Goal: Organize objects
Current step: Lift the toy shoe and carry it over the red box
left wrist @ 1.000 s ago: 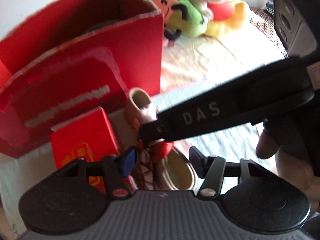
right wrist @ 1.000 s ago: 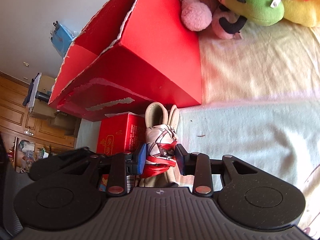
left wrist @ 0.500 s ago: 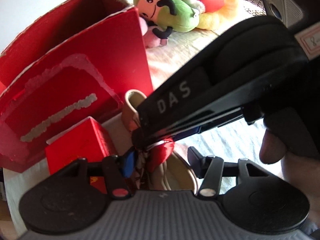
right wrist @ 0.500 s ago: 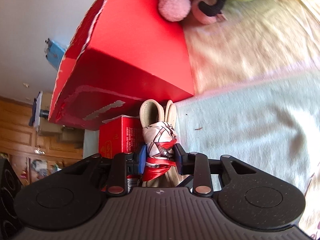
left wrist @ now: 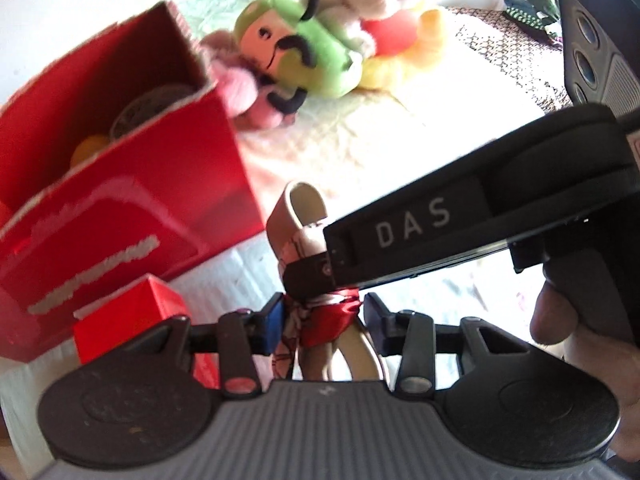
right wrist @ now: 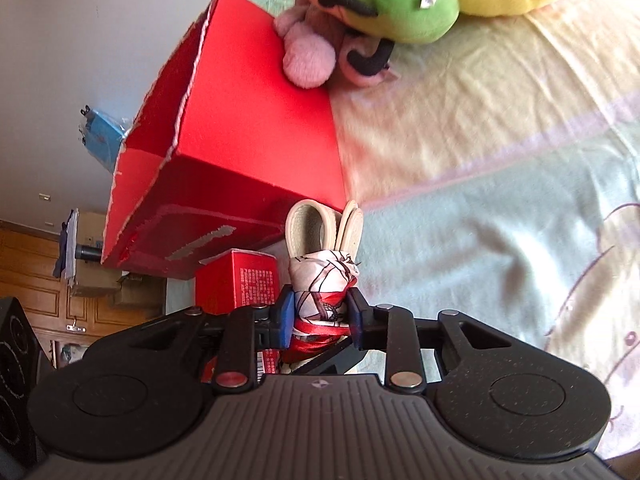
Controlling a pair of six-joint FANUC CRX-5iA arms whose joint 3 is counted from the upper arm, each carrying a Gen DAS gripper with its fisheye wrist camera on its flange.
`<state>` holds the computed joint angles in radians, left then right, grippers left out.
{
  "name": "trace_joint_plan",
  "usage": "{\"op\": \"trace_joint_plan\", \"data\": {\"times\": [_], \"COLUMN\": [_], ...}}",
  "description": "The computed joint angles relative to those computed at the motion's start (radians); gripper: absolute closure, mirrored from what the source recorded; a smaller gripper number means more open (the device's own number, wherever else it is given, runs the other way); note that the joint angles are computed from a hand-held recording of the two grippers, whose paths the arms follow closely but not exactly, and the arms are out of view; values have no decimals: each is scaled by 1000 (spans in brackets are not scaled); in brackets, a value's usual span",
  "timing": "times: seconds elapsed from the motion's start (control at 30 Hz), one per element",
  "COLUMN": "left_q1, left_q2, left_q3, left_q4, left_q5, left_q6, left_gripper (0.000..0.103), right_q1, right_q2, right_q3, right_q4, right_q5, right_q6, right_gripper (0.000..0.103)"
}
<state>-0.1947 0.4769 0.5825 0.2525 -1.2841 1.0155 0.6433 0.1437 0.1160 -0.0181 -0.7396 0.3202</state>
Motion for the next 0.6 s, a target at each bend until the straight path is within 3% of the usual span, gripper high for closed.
{"op": "trace_joint_plan", "data": {"times": [0.6], "left_q1": [-76], "left_q2": [-11], "left_q3": [106], "left_q4": [-17], "left_q5": [33], "left_q6": [44], "left_gripper": [61], "right_q1": [60], "right_q2": [-108], "right_q3": [-132], "right_q4": [334], "right_q5": [93], "right_q6": [-232], "right_gripper": [73]}}
